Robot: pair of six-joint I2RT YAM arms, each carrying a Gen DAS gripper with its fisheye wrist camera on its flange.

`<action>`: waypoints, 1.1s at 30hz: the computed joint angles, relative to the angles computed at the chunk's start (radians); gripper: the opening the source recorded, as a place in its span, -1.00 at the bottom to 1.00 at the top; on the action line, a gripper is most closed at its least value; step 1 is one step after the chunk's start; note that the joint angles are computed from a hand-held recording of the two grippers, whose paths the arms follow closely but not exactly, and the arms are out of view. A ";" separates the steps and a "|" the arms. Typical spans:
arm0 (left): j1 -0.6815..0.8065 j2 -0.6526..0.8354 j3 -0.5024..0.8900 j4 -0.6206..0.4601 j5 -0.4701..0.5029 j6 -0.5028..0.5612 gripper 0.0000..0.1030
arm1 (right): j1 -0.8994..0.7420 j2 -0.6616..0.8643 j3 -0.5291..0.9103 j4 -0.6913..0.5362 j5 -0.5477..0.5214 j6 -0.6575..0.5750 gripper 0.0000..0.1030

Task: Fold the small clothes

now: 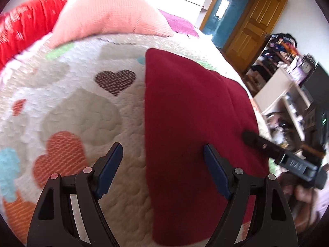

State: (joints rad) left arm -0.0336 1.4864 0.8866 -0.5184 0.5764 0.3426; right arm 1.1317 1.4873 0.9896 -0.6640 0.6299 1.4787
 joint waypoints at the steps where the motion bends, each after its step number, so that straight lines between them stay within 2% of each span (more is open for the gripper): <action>1: -0.001 0.033 0.021 -0.008 0.020 -0.008 0.59 | -0.012 -0.008 -0.023 0.041 -0.012 -0.020 0.65; 7: -0.034 0.114 0.051 0.013 0.090 -0.029 0.64 | -0.068 -0.023 -0.136 0.287 -0.059 -0.139 0.65; 9: -0.040 0.146 0.070 -0.008 0.118 -0.025 0.62 | -0.077 -0.031 -0.157 0.345 -0.073 -0.163 0.32; 10: -0.041 0.163 0.082 -0.034 0.140 -0.002 0.60 | -0.078 -0.029 -0.153 0.350 -0.071 -0.166 0.28; 12: -0.044 0.131 0.064 -0.032 0.130 0.025 0.40 | -0.064 -0.008 -0.111 0.299 -0.052 -0.163 0.02; 13: -0.040 0.125 0.067 -0.041 0.132 0.033 0.31 | -0.052 -0.002 -0.083 0.261 -0.037 -0.162 -0.03; 15: -0.003 0.080 0.082 -0.136 0.149 0.085 0.10 | -0.019 -0.004 -0.031 0.200 -0.010 -0.155 -0.12; 18: 0.082 0.012 0.098 -0.306 0.180 0.189 0.09 | 0.054 -0.009 0.049 0.125 0.023 -0.132 -0.13; 20: 0.182 -0.055 0.092 -0.448 0.200 0.332 0.09 | 0.130 0.022 0.133 0.057 0.057 -0.089 -0.13; 22: 0.295 -0.091 0.094 -0.606 0.192 0.485 0.09 | 0.214 0.067 0.210 -0.018 0.097 0.009 -0.13; 25: 0.451 -0.114 0.061 -0.746 0.153 0.691 0.09 | 0.336 0.161 0.303 -0.085 0.138 0.170 -0.13; 26: 0.484 -0.124 0.035 -0.747 0.135 0.723 0.09 | 0.361 0.197 0.320 -0.088 0.136 0.213 -0.09; 28: 0.501 -0.165 -0.050 -0.670 0.076 0.725 0.10 | 0.372 0.232 0.299 -0.057 0.077 0.269 0.07; 30: 0.526 -0.199 -0.096 -0.645 0.088 0.750 0.17 | 0.366 0.278 0.332 -0.130 -0.003 0.307 0.17; 31: 0.539 -0.220 -0.103 -0.648 0.094 0.764 0.17 | 0.378 0.278 0.344 -0.151 0.010 0.319 0.17; 33: 0.537 -0.257 -0.090 -0.662 0.074 0.753 0.16 | 0.417 0.298 0.439 -0.294 0.066 0.388 0.17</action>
State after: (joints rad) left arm 0.5032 1.2296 0.7964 -1.1809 0.6505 1.0956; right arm 1.5485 1.7852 1.4284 -0.9582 0.6956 1.8668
